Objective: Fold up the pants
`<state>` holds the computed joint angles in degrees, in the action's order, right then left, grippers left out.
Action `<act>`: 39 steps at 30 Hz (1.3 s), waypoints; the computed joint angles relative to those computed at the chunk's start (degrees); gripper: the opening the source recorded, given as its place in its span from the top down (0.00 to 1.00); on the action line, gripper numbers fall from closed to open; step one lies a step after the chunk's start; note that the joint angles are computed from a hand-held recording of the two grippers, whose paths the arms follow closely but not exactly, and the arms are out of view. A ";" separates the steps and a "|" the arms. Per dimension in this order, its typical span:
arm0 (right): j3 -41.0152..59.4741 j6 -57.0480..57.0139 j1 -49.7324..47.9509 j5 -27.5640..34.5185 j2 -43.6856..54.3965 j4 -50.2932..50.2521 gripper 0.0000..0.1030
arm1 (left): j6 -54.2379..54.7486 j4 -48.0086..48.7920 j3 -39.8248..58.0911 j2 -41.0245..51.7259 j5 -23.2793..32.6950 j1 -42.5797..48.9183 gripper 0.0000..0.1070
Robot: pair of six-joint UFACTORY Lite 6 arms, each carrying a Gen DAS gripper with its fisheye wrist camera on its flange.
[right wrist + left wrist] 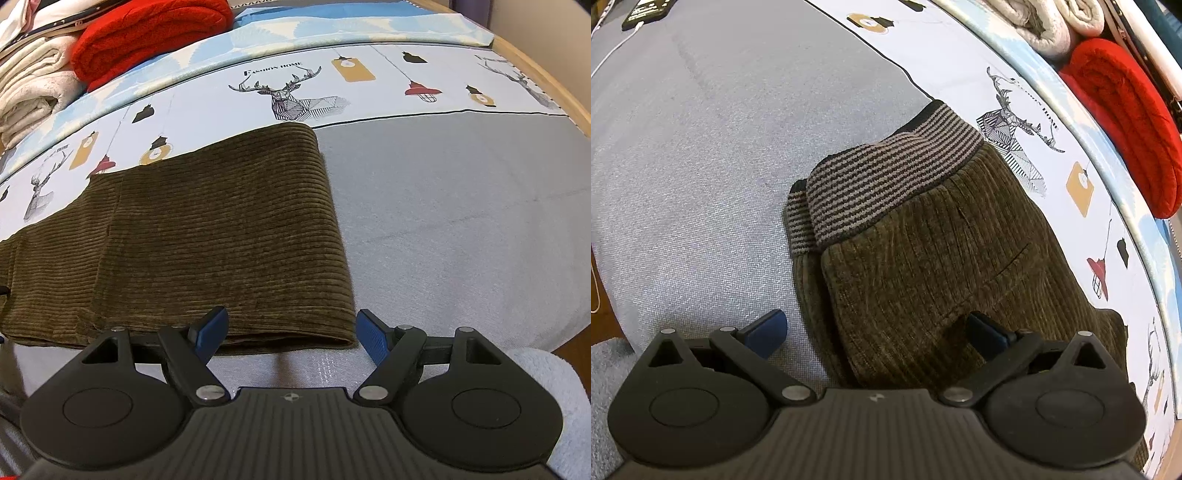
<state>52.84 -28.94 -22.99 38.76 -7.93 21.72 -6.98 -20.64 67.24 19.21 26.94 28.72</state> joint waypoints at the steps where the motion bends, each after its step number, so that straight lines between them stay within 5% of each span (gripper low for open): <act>1: -0.08 -0.08 0.06 -0.06 -0.01 -0.04 0.25 | -0.08 0.15 0.10 0.10 -0.02 -0.08 0.04; 6: 0.04 0.47 0.40 -0.10 0.10 -0.70 0.25 | -1.28 1.80 -0.35 -0.60 -0.41 -0.30 0.08; 8: 0.02 0.54 0.24 -0.06 0.02 -0.62 0.25 | 3.44 -1.95 -2.82 -2.87 -3.67 0.37 0.40; 9: 0.01 0.23 0.07 -0.06 0.02 -0.40 0.25 | 5.24 -3.73 -2.60 -3.20 -3.21 0.76 0.44; 10: -0.01 0.15 0.02 -0.08 -0.04 -0.42 0.25 | 4.82 -3.10 -3.14 -4.05 -3.93 0.73 0.59; 14: -0.29 -0.42 -0.17 -0.18 -0.46 -0.02 0.25 | 10.10 -6.76 -5.15 -6.86 -4.47 1.74 0.76; 19: -1.05 -0.53 -1.02 -1.46 -1.80 0.36 0.25 | 8.96 -3.96 -9.12 -14.62 -6.61 -0.27 0.81; 29: -2.93 -16.14 -10.78 -1.56 -3.48 15.96 0.25 | -33.42 40.49 -4.11 -26.32 -3.27 -24.64 0.82; 35: -1.53 -30.36 -19.10 2.86 1.59 26.92 0.25 | -55.01 61.90 11.74 -17.85 7.77 -52.91 0.89; 39: 4.01 -32.88 -25.69 8.42 8.27 29.71 0.25 | -57.12 64.98 24.50 -3.67 12.26 -71.19 0.93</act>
<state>56.86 -61.82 -48.68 47.18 0.34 51.43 -64.10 44.34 91.74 15.54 39.19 -42.48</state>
